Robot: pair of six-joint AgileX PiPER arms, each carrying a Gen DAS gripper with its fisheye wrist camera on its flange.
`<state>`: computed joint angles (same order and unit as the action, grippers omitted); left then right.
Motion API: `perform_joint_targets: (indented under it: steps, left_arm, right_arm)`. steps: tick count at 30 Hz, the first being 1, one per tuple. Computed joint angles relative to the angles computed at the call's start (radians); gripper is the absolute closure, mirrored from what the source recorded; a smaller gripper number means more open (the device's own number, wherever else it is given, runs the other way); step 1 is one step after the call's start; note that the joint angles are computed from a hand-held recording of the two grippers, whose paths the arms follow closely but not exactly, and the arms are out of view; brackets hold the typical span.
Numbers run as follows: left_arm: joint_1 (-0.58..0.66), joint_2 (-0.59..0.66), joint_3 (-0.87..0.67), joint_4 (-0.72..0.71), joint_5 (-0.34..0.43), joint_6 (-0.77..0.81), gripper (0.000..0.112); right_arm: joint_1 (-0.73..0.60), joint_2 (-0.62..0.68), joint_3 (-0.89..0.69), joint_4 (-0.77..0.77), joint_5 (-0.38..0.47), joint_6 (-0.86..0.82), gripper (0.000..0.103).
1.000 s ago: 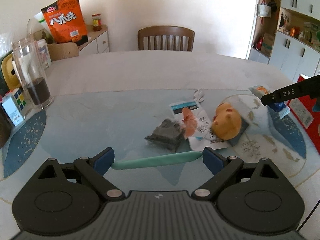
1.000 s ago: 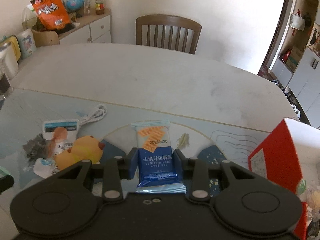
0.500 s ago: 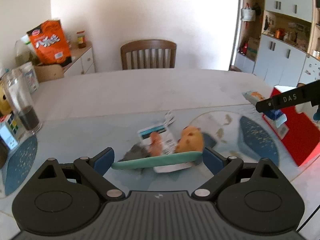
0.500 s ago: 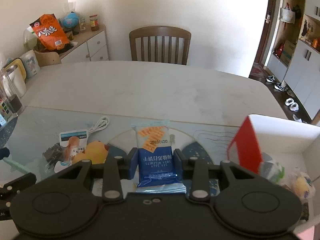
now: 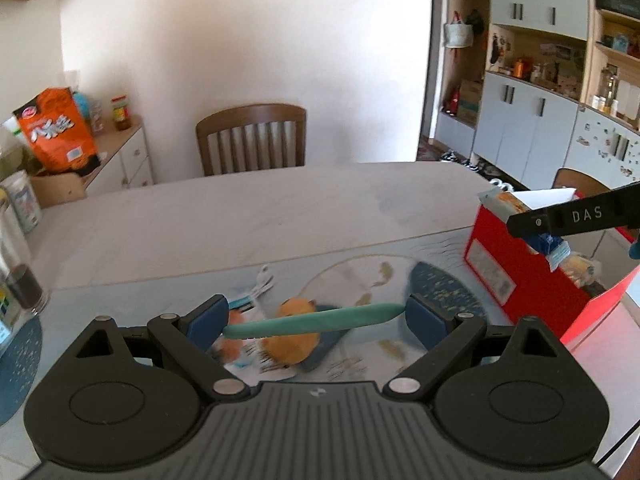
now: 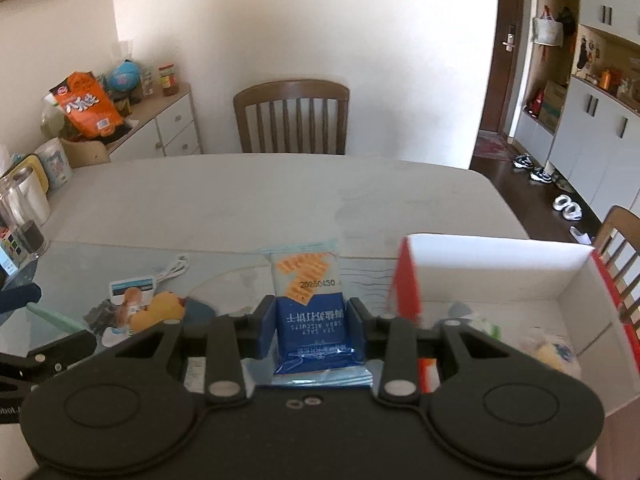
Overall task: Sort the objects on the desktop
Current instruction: 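Carry the teal stick and blue snack bar with both grippers over the red box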
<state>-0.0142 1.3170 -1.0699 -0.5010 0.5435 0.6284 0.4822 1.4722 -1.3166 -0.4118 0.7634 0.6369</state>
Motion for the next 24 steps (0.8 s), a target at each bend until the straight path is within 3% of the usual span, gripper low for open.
perform_joint_targets:
  steps: [14,24]
  left_arm:
    - [-0.362,0.061,-0.098,0.447,-0.079,-0.544,0.017]
    - [-0.542,0.158,-0.208,0.637,-0.079,-0.751,0.017]
  right_arm:
    - [-0.269,-0.153,0.138,0.176,-0.065,-0.263,0.066]
    - [-0.479,-0.206,0.197,0.353,-0.092,-0.506,0.066]
